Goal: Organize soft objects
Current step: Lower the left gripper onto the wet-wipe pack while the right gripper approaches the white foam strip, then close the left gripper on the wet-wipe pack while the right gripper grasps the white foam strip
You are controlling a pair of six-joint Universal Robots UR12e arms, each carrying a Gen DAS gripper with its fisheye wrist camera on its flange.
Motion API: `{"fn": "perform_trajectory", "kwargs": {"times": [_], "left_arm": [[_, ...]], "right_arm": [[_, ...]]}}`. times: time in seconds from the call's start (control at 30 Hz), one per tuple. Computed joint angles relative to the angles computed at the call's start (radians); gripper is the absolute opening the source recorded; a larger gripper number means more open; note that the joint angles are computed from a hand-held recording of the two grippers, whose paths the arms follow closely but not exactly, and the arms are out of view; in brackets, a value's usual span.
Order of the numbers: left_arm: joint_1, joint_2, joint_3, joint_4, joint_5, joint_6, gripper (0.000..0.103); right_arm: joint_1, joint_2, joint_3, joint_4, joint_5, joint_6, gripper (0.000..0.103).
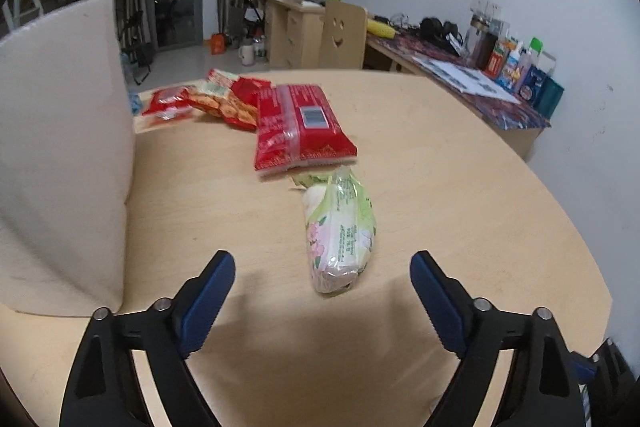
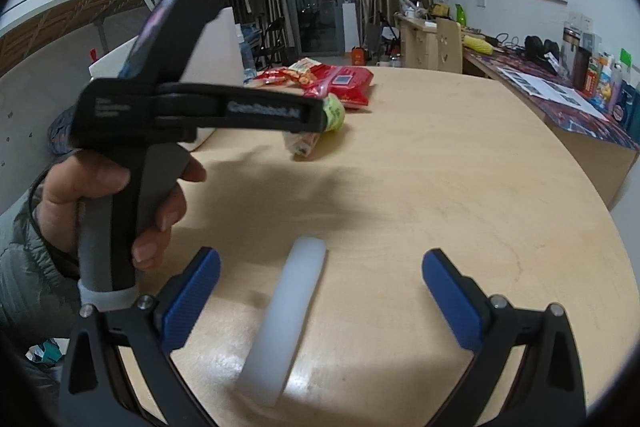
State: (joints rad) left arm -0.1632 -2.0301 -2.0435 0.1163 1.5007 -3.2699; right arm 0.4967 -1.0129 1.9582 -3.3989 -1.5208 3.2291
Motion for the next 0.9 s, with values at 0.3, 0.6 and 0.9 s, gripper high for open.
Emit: {"fn": "perform_trajectory", "kwargs": {"times": [0.3,0.6,0.9], "left_arm": [[0.006,-0.018,0.021,-0.058,-0.041,0.033,0.061],[0.009,-0.029,0.026,-0.042,-0.06,0.058,0.018],[0.007,-0.02,-0.004,0.055,-0.033,0.086,0.015]], "right_arm": [[-0.004,0.006,-0.016,0.029,0.021,-0.016,0.102],[0.0,0.004,-0.014,0.045,0.01,-0.017,0.102],[0.009,-0.003,-0.012,0.073,-0.02,-0.024,0.102]]}}
